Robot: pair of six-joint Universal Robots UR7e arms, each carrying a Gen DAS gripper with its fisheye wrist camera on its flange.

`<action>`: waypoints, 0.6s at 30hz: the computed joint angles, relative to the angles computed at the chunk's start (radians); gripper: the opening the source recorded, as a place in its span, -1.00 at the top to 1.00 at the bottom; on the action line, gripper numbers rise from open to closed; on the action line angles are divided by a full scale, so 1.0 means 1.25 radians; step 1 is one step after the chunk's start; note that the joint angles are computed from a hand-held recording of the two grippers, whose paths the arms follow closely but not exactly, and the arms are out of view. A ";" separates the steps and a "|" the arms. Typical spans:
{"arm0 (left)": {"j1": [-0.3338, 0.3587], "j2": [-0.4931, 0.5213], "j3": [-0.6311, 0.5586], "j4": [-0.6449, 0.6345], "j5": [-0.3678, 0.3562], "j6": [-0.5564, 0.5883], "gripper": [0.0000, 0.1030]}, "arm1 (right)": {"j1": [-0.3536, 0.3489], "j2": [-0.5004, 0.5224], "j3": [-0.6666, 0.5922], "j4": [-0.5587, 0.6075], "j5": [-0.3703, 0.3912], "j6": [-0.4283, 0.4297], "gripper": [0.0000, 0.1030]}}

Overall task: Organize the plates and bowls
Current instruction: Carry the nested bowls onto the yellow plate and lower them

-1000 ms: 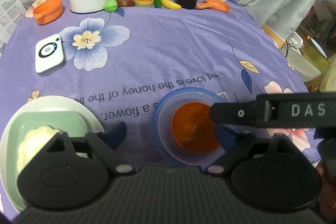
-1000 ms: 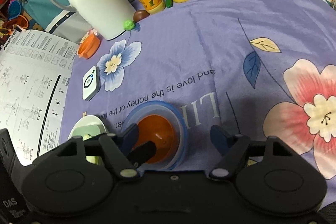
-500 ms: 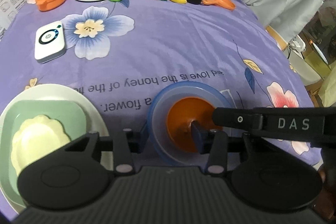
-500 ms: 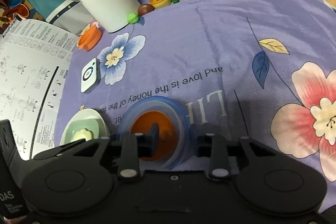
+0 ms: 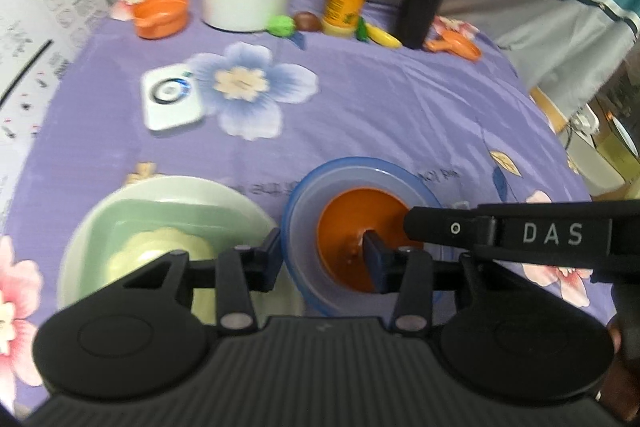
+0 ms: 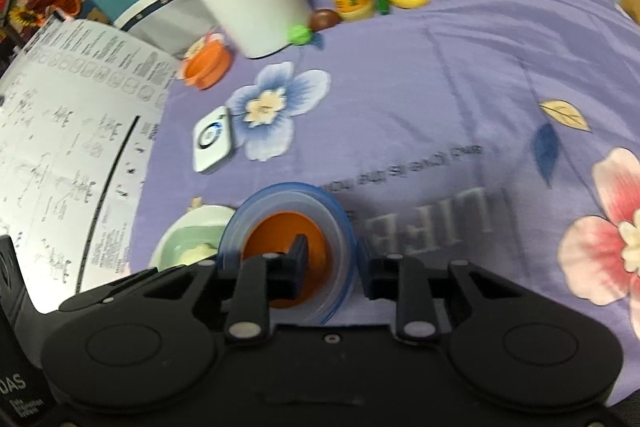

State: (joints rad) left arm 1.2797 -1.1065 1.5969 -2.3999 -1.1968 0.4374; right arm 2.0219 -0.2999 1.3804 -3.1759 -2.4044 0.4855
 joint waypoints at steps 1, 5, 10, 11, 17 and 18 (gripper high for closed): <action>0.003 -0.005 -0.002 -0.001 0.001 0.000 0.20 | 0.003 0.006 -0.013 0.008 0.002 -0.005 0.48; 0.013 -0.019 -0.016 -0.004 0.011 -0.003 0.20 | 0.018 0.040 -0.088 0.055 0.010 -0.031 0.48; 0.026 -0.037 -0.026 -0.012 0.017 -0.004 0.20 | 0.035 0.080 -0.169 0.104 0.015 -0.063 0.48; 0.029 -0.041 -0.027 -0.013 0.017 -0.004 0.20 | 0.038 0.089 -0.185 0.111 0.017 -0.070 0.48; 0.042 -0.056 -0.044 -0.012 0.025 0.010 0.20 | 0.052 0.133 -0.272 0.165 0.032 -0.087 0.48; 0.044 -0.056 -0.048 -0.010 0.027 0.011 0.20 | 0.053 0.140 -0.285 0.175 0.036 -0.086 0.48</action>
State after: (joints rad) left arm 1.3353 -1.1764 1.5371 -2.4128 -1.1626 0.4515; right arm 2.0879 -0.1248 1.0240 -2.9572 -2.3592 0.3777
